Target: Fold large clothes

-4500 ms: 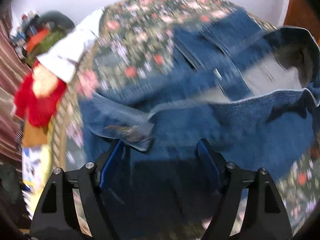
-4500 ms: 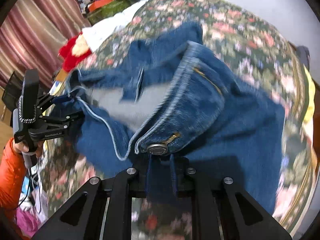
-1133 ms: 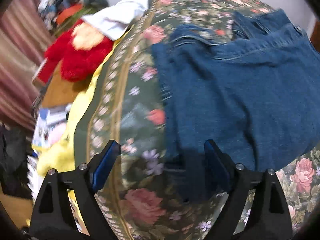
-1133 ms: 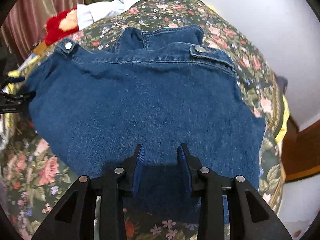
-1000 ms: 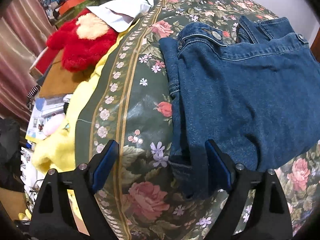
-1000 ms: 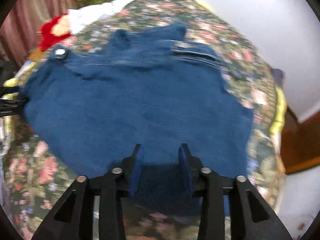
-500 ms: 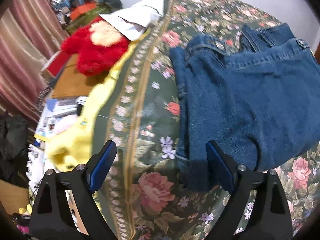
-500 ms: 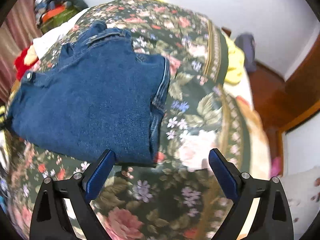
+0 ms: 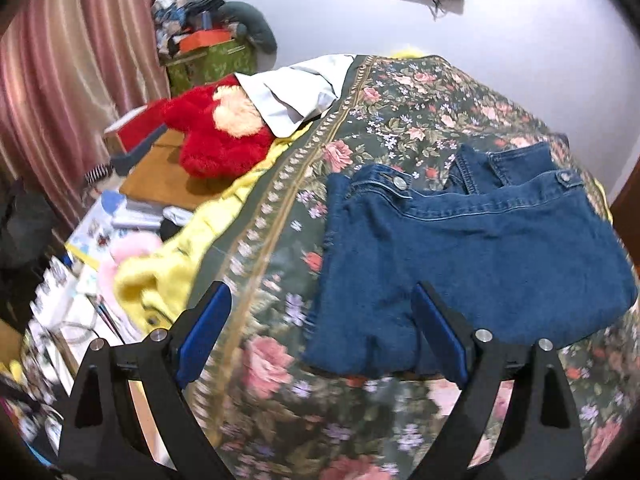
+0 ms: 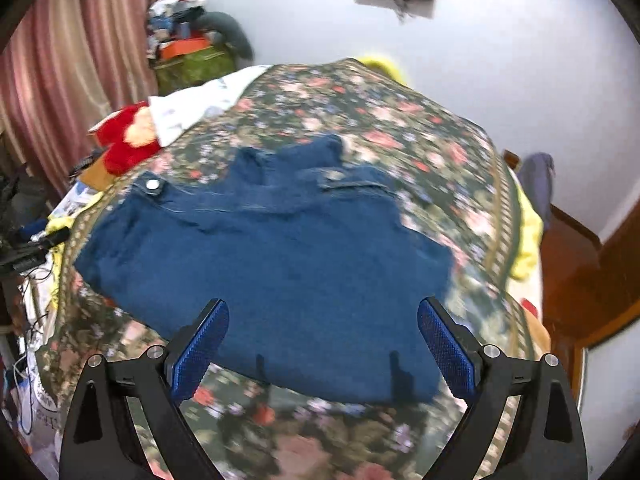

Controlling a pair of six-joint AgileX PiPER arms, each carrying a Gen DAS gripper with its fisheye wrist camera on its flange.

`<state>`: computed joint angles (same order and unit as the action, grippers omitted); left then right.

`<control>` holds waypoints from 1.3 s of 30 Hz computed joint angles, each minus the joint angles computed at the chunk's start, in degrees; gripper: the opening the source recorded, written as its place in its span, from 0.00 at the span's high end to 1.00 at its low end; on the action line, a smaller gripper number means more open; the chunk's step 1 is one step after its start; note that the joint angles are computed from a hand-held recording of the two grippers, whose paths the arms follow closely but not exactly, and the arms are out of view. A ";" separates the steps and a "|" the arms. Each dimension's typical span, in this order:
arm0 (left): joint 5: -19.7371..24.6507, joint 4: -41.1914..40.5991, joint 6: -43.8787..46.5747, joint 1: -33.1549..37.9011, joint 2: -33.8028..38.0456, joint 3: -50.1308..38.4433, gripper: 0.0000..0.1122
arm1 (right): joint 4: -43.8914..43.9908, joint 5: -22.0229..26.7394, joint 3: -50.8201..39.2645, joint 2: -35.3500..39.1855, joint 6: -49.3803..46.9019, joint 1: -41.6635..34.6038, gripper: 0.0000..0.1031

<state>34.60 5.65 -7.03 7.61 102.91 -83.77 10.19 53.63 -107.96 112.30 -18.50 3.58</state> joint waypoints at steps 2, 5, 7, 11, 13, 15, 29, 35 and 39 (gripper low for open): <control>-1.68 2.73 -4.38 -1.44 -0.42 2.57 0.18 | -1.84 -0.33 -0.89 1.24 1.48 2.42 0.08; -2.51 1.13 -5.42 -2.50 0.35 4.94 0.18 | -2.48 0.44 -2.31 3.48 2.29 4.42 0.08; -2.40 -1.33 -5.40 -2.83 1.29 5.88 0.18 | -3.52 1.16 -3.88 6.14 2.96 5.63 0.08; -1.07 -12.53 -0.80 -1.52 3.89 5.88 0.18 | -7.52 2.39 -6.44 10.86 4.63 7.59 0.08; -0.68 -19.53 1.72 -0.42 5.31 5.73 0.18 | -9.89 3.04 -7.55 13.31 4.95 8.45 0.08; -0.21 -24.05 3.76 0.31 6.30 5.45 0.18 | -10.91 3.82 -8.36 15.48 4.48 8.73 0.07; -0.19 -43.74 5.07 3.67 17.06 -2.15 0.19 | -7.71 1.01 -5.80 14.83 -0.06 7.96 0.00; -1.22 -35.85 -6.57 1.82 19.11 -5.61 0.22 | -6.70 -0.02 -4.67 14.40 -0.63 7.66 0.00; -3.43 -22.64 -18.80 -0.79 16.55 -4.47 0.49 | -6.12 0.56 -5.17 14.49 -0.97 7.42 0.00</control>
